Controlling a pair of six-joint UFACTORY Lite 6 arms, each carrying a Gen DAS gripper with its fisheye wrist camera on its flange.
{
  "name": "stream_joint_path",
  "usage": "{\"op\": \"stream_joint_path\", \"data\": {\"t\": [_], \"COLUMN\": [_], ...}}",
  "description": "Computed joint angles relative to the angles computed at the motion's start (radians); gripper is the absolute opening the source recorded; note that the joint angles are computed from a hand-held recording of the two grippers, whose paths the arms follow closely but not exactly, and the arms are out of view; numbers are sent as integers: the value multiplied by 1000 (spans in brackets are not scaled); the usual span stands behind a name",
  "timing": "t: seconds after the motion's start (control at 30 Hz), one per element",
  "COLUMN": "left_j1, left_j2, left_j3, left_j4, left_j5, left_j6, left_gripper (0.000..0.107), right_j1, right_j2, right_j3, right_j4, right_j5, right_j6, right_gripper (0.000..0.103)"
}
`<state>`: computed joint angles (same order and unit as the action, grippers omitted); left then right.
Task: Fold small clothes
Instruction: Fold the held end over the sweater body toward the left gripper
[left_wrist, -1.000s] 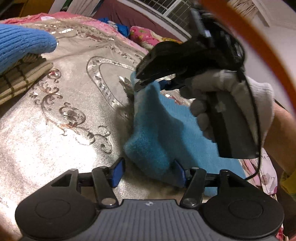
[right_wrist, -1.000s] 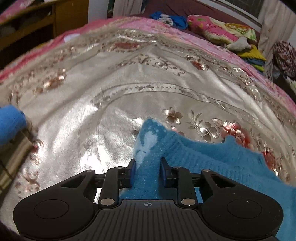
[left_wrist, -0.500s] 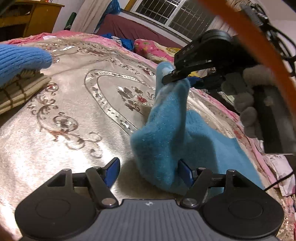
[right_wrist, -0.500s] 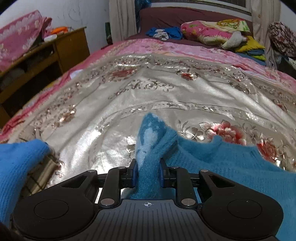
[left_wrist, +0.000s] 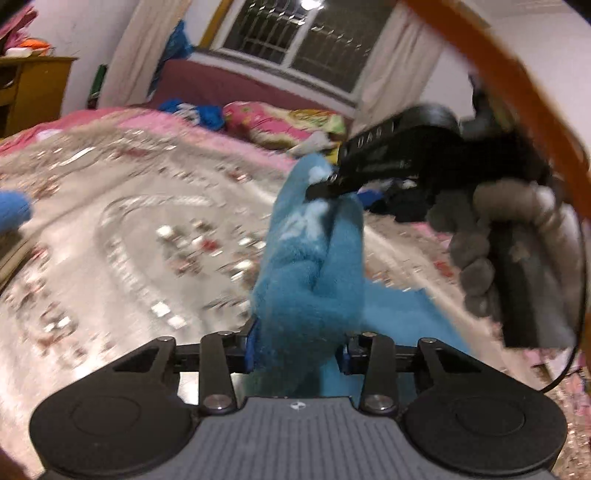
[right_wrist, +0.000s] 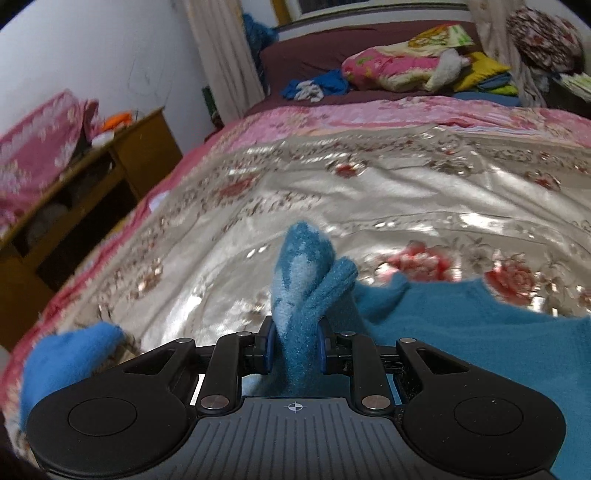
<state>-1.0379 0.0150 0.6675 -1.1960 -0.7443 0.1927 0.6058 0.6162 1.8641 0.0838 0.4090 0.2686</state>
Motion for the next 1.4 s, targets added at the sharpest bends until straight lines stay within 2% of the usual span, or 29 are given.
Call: {"op": "stream_joint_path", "data": {"t": [0.23,0.4,0.57,0.7,0.8,0.97,1.1,1.17,1.23,1.4], "left_j1": [-8,-25,-21,-20,-32,-53,-78,-82,-87,-100], "left_j2": [131,357,616,876,996,1160,1266,1260,1215,1023], "left_j3": [285,589,899,1216,1374,1627,1825,1818,1737,1439], "left_j4": [84,97,54,-175,-374,-659,-849,-849,-784,-543], "left_j5": [84,157,246,344,367,320,253,259,278,333], "left_j6": [90,167,231,481,678,1012,1235,1246,1176,947], "left_gripper": [39,38,38,38,38,38,43,49,53,59], "right_j1": [-193,-361,-528,-672,-743,-812,-828,-844,-856,-926], "right_j2": [-218,-314,-325,-259,-196,-126,-108,-95,-117,-260], "right_j3": [-220,-294,-362,-440,-492,-549,-543,-523,-546,-692], "right_j4": [437,658,848,1034,1136,1321,1317,1293,1308,1381], "right_j5": [-47,5,47,68,71,105,130,155,170,216], "right_j6": [-439,-704,-948,-1157,-1284,-1502,-1531,-1493,-1522,-1604], "right_gripper": [21,21,21,21,21,21,22,24,27,30]}}
